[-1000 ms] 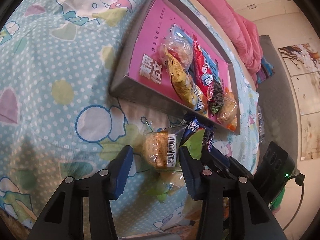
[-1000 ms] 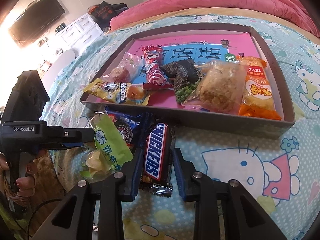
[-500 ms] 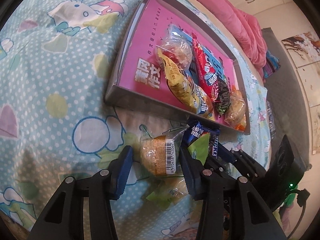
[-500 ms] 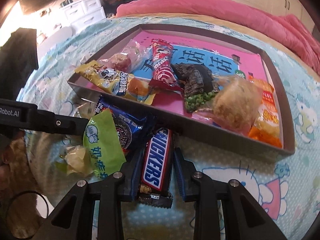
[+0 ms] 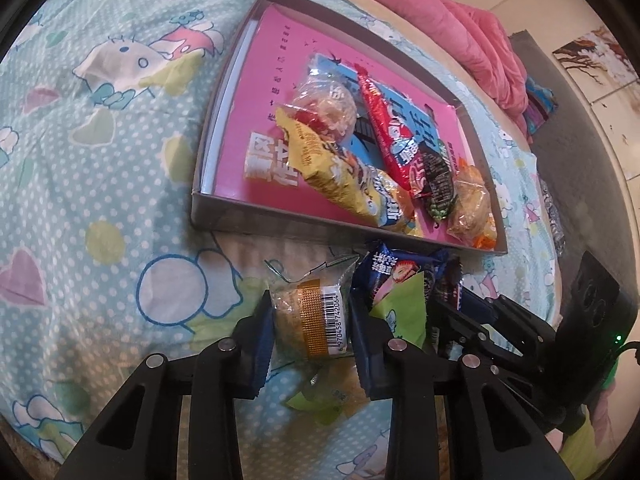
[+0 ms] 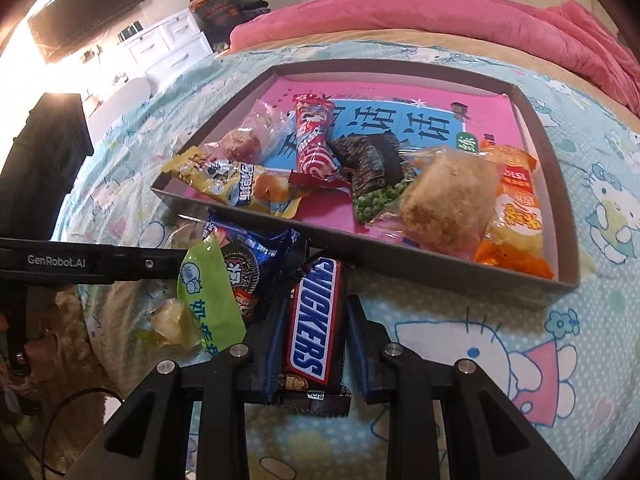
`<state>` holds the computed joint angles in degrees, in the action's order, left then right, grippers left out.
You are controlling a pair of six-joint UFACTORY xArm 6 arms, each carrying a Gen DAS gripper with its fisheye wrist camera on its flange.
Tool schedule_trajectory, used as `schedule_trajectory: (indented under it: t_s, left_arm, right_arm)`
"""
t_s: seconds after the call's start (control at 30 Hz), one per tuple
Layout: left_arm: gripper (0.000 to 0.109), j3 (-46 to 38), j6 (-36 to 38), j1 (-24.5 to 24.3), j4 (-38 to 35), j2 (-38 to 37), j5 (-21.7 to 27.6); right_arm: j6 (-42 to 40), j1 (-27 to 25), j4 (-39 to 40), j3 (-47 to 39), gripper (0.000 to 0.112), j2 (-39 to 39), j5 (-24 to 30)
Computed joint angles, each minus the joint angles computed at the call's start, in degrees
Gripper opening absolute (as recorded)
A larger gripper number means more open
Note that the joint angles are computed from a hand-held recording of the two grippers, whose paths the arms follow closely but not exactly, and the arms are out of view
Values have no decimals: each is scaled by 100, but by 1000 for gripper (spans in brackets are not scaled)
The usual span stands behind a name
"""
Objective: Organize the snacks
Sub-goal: 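Grasp the wrapped cake packet with the left tool while the right tool holds the Snickers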
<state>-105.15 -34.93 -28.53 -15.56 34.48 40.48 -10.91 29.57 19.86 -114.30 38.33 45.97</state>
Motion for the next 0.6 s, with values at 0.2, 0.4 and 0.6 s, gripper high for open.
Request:
schedule_trajectory:
  t_s: [0.2, 0.4, 0.6]
  left_arm:
    - [35, -47, -13, -73, 297, -26, -36]
    - [35, 114, -67, -138, 644, -176, -255]
    - [35, 477, -69, -156, 816, -419, -693]
  right_arm:
    - [-124, -55, 249, 315, 29, -239, -136]
    - [-286, -56, 476, 516, 28, -406, -284]
    - [-503, -73, 830, 630, 28, -511, -422]
